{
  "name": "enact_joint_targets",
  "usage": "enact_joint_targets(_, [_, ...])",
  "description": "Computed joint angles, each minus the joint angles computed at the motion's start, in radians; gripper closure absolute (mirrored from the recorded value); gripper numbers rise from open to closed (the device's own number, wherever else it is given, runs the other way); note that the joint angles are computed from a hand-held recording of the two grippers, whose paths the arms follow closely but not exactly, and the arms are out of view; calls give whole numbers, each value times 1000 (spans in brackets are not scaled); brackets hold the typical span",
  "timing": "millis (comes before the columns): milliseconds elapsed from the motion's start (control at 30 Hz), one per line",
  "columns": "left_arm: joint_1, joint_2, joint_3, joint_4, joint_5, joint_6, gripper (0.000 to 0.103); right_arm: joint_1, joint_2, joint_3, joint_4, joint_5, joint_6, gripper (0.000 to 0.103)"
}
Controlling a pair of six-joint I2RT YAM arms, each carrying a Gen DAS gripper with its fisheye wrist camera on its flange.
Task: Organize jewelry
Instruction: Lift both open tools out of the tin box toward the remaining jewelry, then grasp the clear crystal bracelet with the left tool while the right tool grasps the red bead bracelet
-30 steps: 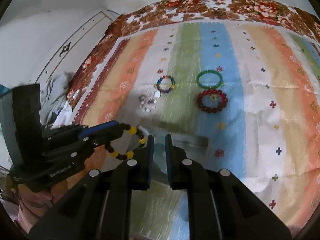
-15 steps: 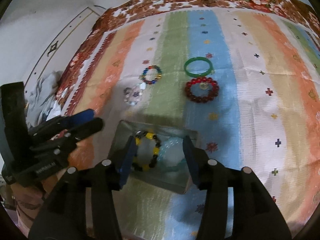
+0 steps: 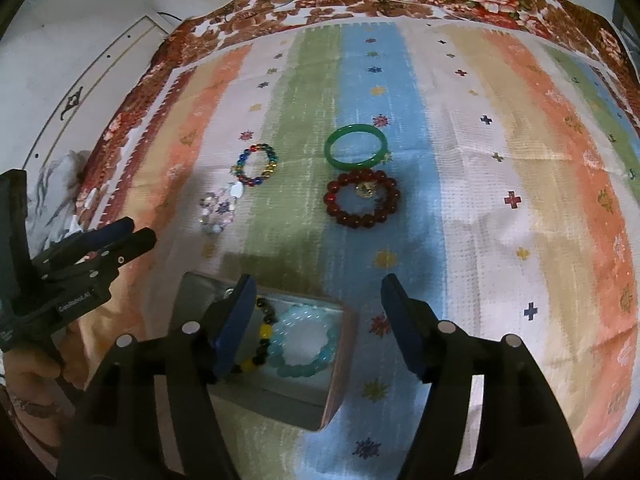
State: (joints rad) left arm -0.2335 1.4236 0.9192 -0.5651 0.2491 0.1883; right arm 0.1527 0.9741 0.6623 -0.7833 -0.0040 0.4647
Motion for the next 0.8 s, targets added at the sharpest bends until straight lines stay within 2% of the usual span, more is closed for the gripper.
enact_joint_targets(333, [-8,103,43,38,-40,5,45,-110,127,5,84,-19,-72,35])
enact_joint_targets(633, [-1,252,109,51,-64,-43,45,-224,287,5,178,-83,-96,35])
enact_joint_targets(800, [1,326,143,58,-72,-48,50,-269,358,11,217,-140,-100,35])
